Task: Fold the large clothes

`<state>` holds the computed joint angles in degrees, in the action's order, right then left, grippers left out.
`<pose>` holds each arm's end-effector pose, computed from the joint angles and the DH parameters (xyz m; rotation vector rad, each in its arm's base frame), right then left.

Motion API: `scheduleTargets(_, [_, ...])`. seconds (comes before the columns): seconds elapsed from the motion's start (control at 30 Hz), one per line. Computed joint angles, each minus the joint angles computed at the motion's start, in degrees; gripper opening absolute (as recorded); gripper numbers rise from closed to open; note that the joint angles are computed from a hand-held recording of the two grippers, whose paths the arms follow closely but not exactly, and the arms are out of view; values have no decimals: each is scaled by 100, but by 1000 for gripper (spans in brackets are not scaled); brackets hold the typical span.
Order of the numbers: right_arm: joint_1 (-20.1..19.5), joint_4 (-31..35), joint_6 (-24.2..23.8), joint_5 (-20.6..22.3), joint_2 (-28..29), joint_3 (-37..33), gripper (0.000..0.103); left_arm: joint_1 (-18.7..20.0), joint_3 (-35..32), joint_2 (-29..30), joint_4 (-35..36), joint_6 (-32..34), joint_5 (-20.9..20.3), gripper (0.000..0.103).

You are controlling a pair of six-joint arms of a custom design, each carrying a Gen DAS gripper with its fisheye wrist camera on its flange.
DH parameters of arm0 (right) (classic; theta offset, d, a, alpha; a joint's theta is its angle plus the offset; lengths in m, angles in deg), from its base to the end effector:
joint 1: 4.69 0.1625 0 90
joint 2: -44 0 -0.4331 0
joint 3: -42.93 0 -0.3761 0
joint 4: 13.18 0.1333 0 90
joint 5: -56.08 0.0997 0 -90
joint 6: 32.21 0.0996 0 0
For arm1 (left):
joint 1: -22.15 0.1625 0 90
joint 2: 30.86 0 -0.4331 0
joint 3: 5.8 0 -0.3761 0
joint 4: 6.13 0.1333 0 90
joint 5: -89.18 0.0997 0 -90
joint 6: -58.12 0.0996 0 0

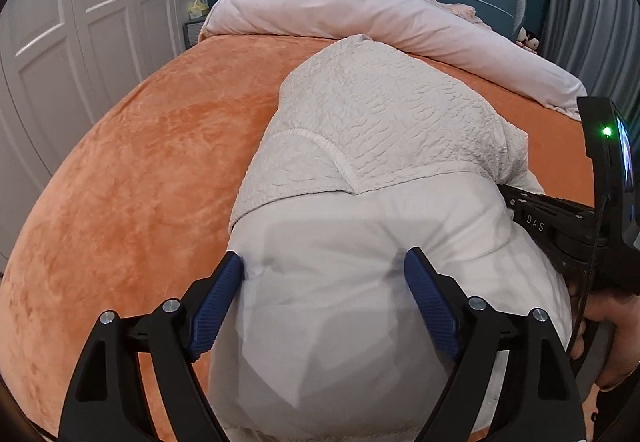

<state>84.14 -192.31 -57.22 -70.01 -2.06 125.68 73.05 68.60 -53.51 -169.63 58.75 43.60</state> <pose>0.0598 -0.7281 0.2796 0.1087 -2.2182 0.8901 -0.3164 -0.7112 0.0048 0.6443 2.3423 -0.7651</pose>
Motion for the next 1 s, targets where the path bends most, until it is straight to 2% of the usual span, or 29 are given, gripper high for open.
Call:
scheduleTargets(0.07, [95,207,170,-145,-121,30,1,-25,-43,-3,177,-128,121,82])
scheduleTargets(0.1, [152,317,329,-51,-224,74,4,-41,-34,-33,260,-215,173,81])
scheduleTargets(0.17, [278,222,563,267,-640,547,4,-74,64,-135,352,-342,223,79])
scheduleTargets(0.3, [529,-65,684,448,-1147,1467,5,-205,384,-309,260,-360,419,79])
scheduleTargets(0.43, [406,265,891,152,-1026,1773,3,-301,596,-401,294,-513,515,79])
scheduleTargets(0.53, [380,103,907,68,-1011,1919,2,-349,756,-513,400,-697,524,78])
scheduleTargets(0.6, [452,88,1074,136,-1191,2050,6,-387,869,-570,380,-732,552,78])
scheduleTargets(0.7, [581,-404,875,19,-1288,2276,7,-442,1013,-630,364,-825,600,78])
scheduleTargets(0.77, [517,-220,962,-9,-1309,2320,7,-475,1091,-661,431,-994,602,78])
scheduleTargets(0.83, [403,33,1006,-266,-1193,2327,5,-514,1151,-685,538,-1143,615,78])
scheduleTargets(1.0, [527,-290,1108,-303,-1459,2785,8,-634,1452,-769,560,-1275,739,78])
